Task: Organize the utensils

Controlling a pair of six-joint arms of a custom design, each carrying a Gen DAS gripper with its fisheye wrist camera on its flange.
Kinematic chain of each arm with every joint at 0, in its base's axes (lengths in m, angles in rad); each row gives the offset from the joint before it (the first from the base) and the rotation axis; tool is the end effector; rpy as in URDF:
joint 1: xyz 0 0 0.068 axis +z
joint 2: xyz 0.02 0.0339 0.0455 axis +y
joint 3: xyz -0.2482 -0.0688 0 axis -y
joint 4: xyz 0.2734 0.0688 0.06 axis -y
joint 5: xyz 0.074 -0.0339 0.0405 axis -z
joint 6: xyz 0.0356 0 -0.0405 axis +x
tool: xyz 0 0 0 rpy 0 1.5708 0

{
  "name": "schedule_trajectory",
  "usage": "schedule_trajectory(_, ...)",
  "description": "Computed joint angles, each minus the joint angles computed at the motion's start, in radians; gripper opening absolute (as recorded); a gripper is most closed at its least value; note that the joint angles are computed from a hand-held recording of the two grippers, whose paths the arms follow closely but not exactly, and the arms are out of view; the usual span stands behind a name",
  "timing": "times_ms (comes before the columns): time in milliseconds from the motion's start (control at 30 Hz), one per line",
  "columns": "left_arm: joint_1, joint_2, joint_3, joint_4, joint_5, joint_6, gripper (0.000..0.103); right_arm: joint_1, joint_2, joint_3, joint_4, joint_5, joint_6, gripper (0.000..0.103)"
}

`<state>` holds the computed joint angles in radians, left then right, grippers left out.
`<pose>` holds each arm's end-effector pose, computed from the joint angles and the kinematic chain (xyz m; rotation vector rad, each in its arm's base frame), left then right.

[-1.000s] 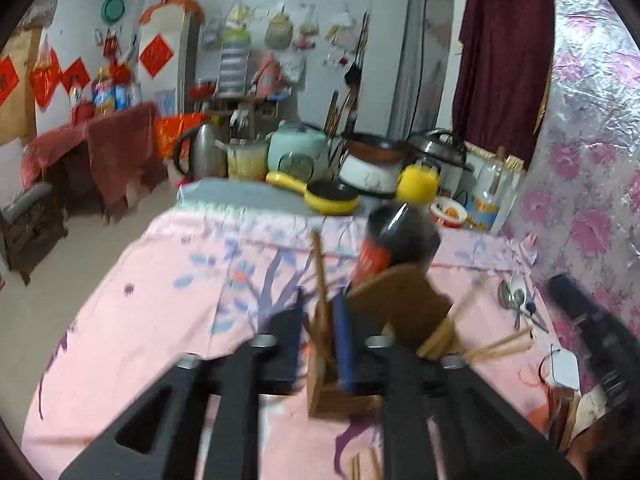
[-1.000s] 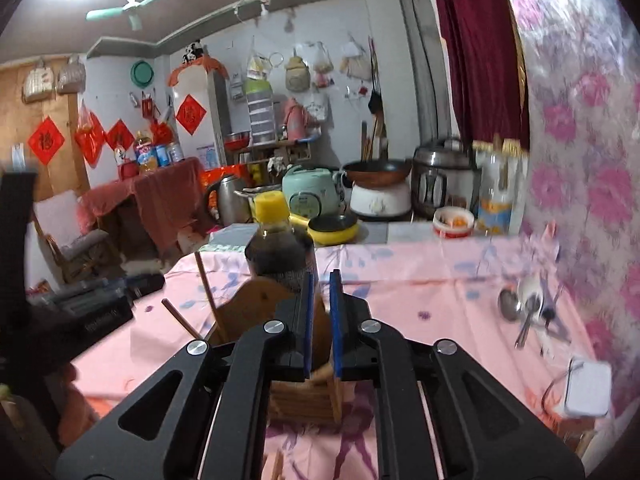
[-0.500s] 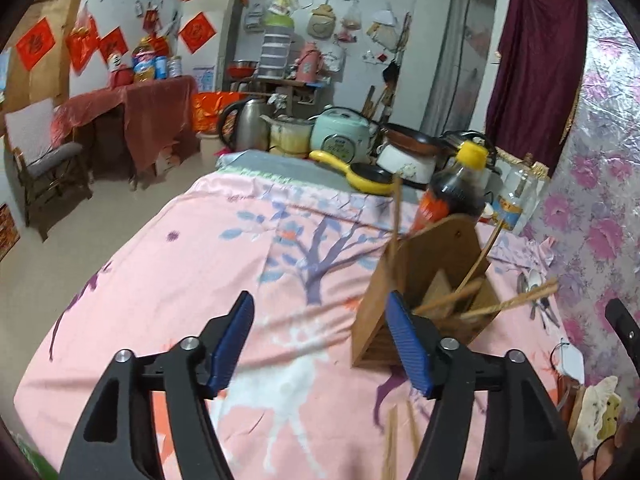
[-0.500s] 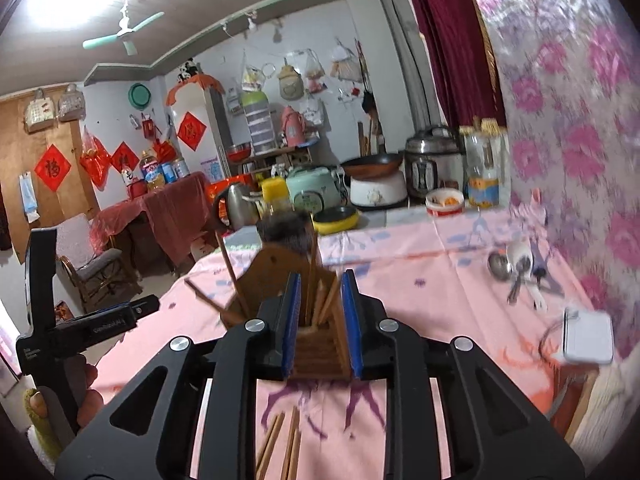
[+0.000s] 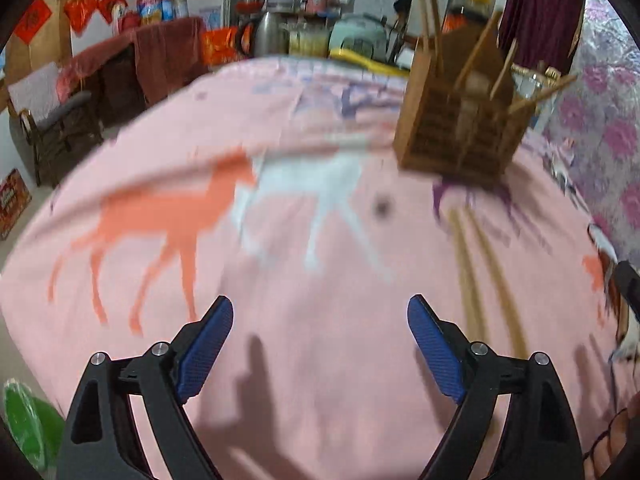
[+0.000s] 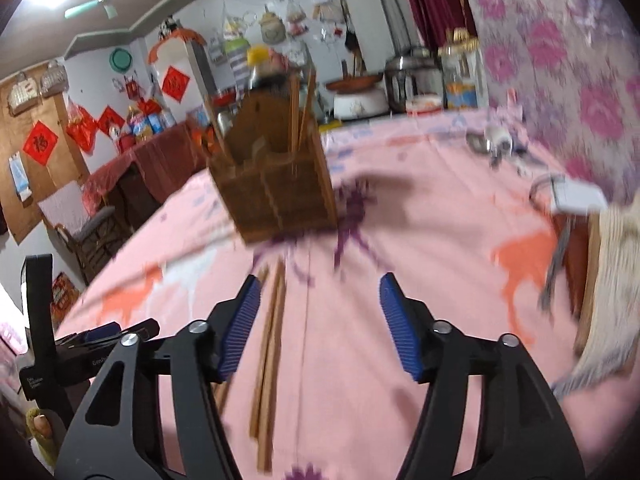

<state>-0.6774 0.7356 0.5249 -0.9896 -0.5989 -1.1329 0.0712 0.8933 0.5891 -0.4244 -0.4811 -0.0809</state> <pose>0.1320 -0.0805 0.1852 -0.6908 2.3531 0.1059 0.2203 0.0322 0.2120 -0.4164 2.2191 0.5456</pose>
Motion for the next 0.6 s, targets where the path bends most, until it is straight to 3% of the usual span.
schedule_trajectory(100,-0.102,0.026,-0.037,-0.048,-0.036,-0.119,0.088,0.01,-0.026,-0.063,-0.014,0.029,-0.045,0.064)
schedule_trajectory(167,-0.186,0.127,-0.012,-0.092,-0.098,-0.208,0.09,0.013,-0.037,-0.089,-0.018,0.042,-0.061,0.064)
schedule_trajectory(300,-0.225,0.208,0.006,-0.077,-0.122,-0.234,0.098,0.011,-0.064,-0.108,-0.023,0.046,-0.075,0.067)
schedule_trajectory(433,-0.204,0.17,-0.013,-0.058,-0.113,-0.212,0.098,0.02,-0.109,-0.134,-0.016,0.063,-0.081,0.074)
schedule_trajectory(600,-0.223,0.198,-0.01,-0.055,-0.14,-0.24,0.099,0.034,-0.099,-0.151,-0.002,0.087,-0.084,0.074)
